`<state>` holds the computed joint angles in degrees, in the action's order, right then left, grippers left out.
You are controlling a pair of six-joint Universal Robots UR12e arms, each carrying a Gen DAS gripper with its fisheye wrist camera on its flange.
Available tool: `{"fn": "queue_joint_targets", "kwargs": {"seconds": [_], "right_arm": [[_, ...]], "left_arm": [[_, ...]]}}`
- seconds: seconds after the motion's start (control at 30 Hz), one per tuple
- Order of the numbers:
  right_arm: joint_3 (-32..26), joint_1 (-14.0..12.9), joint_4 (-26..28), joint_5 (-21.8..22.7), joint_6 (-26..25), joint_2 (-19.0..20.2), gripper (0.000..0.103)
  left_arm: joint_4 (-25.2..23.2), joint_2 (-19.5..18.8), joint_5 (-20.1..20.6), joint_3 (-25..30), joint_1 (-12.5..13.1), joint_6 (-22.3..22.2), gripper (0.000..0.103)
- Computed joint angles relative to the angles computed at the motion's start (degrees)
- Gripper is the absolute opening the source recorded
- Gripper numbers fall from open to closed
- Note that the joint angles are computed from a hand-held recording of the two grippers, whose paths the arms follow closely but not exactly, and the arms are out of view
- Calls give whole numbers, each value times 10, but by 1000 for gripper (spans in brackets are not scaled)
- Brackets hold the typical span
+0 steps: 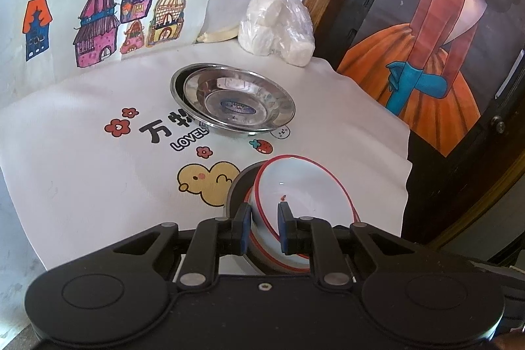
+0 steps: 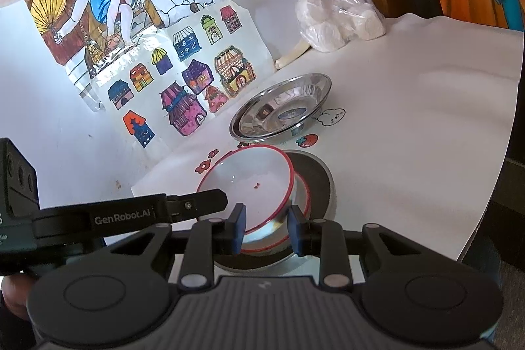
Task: Organize plates and bowls
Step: 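Lower the red-rimmed white bowl into the steel bowl with both tools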
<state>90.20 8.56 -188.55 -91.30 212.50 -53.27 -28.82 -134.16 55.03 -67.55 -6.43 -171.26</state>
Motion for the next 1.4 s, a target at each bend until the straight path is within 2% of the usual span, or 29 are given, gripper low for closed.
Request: {"fn": "queue_joint_targets", "kwargs": {"seconds": [0.57,1.4], "right_arm": [[1,-3,0,11,10,1,32],[1,-3,1,5,15,0,33]], "left_arm": [[-25,-3,20,14,-6,13,19],[-29,-5,24,18,-8,20,24]]}}
